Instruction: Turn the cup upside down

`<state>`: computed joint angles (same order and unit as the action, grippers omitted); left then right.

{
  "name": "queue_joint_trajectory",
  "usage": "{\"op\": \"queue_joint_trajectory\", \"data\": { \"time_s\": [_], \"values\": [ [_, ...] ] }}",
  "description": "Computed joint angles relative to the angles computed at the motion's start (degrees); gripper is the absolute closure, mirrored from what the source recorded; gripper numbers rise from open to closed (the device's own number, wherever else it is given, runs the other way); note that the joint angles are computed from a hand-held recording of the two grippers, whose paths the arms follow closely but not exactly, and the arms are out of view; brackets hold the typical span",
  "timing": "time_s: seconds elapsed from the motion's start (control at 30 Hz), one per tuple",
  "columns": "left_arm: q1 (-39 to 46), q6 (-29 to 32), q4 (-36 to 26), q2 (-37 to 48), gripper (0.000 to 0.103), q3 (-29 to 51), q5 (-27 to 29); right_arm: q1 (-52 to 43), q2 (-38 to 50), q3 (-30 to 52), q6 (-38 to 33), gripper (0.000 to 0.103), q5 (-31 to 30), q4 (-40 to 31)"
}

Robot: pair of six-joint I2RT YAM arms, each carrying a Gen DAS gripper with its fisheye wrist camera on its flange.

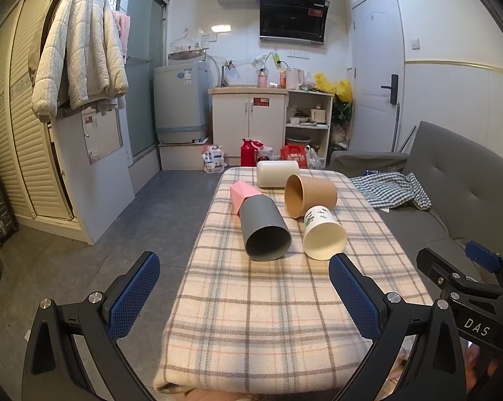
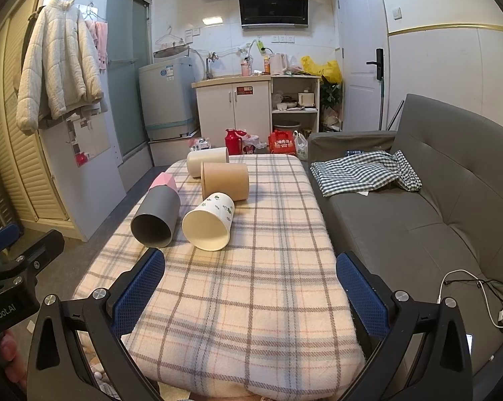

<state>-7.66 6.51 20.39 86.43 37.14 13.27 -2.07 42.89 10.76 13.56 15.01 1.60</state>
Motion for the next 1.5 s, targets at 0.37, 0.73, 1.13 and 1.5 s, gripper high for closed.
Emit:
{"op": "queue_joint_trajectory", "data": {
  "time_s": [0.37,0.73,1.13,1.5],
  "values": [
    [-0.5,-0.6,-1.0,1.6,0.000,1.6,0.9,-1.3,2.4,1.1,-1.0,0.000,0.3,0.8],
    [-4.6,-2.0,-14.0,14.3,0.000,21.6,-5.5,-6.8,17.6,9.2,-7.6,0.000,-5.4,7.6],
    [-8.9,-3.8,-33.4,40.7,0.000,54.8,-7.5,-11.6,42.3,19.2,-9.1,0.000,-11.6,16.7],
    [-7.9,-4.2,-41.3,48.9,0.006,65.3,-3.9,-13.8,51.1,22.1,-8.3,0.000,-13.3,18.8]
  ]
}}
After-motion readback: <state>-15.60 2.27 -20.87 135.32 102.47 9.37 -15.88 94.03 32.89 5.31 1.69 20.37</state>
